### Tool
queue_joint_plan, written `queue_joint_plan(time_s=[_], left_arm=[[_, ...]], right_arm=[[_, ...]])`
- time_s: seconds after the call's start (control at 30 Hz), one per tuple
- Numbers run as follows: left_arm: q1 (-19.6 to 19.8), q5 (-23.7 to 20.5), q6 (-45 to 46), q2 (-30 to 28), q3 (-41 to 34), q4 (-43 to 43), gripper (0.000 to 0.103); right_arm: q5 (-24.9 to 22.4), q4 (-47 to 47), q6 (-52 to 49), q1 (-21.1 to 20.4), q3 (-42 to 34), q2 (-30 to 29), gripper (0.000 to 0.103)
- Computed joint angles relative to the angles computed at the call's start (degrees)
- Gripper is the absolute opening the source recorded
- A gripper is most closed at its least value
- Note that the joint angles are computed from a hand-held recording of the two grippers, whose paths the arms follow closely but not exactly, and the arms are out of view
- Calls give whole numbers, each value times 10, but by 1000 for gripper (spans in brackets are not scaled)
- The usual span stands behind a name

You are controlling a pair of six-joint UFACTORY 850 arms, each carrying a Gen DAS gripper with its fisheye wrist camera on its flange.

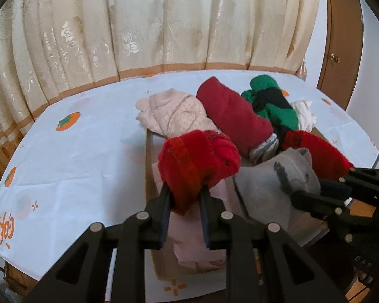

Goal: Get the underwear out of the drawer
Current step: 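Carry both held underwear over the cardboard tray and lower them in, then open the left tool while the right tool opens, releasing underwear in tray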

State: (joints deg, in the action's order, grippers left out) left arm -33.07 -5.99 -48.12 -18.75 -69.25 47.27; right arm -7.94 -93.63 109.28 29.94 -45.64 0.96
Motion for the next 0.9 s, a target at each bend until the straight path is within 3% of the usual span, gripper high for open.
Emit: queue_joint_plan(time_s=[0.2, 0.33, 0.43, 0.5, 0.57, 0.63, 0.7, 0.8, 0.9], left_arm=[[1, -10, 82, -16, -13, -74, 23], [-3, -8, 3, -16, -9, 15, 28], [-4, -5, -12, -16, -7, 33, 31], [-5, -5, -44, -15, -5, 66, 40], [-7, -5, -86, -12, -2, 112, 45], [-7, -1, -121, -7, 3, 149, 53], [-7, 8, -162, 1, 11, 191, 64], [-10, 7, -233, 9, 19, 265, 66], [-11, 8, -217, 14, 22, 248, 69]], right_arm=[[4, 101, -99, -5, -9, -19, 19], [9, 164, -161, -9, -12, -27, 19], [8, 193, -186, -9, -13, -29, 19], [10, 219, -208, -11, -15, -31, 20], [4, 242, -229, -11, -17, -33, 27], [4, 238, -226, -11, -15, -31, 45], [-2, 186, -171, -8, -10, -25, 53], [-8, 169, -153, -6, -8, -19, 54], [-12, 176, -159, -4, -8, -16, 55]])
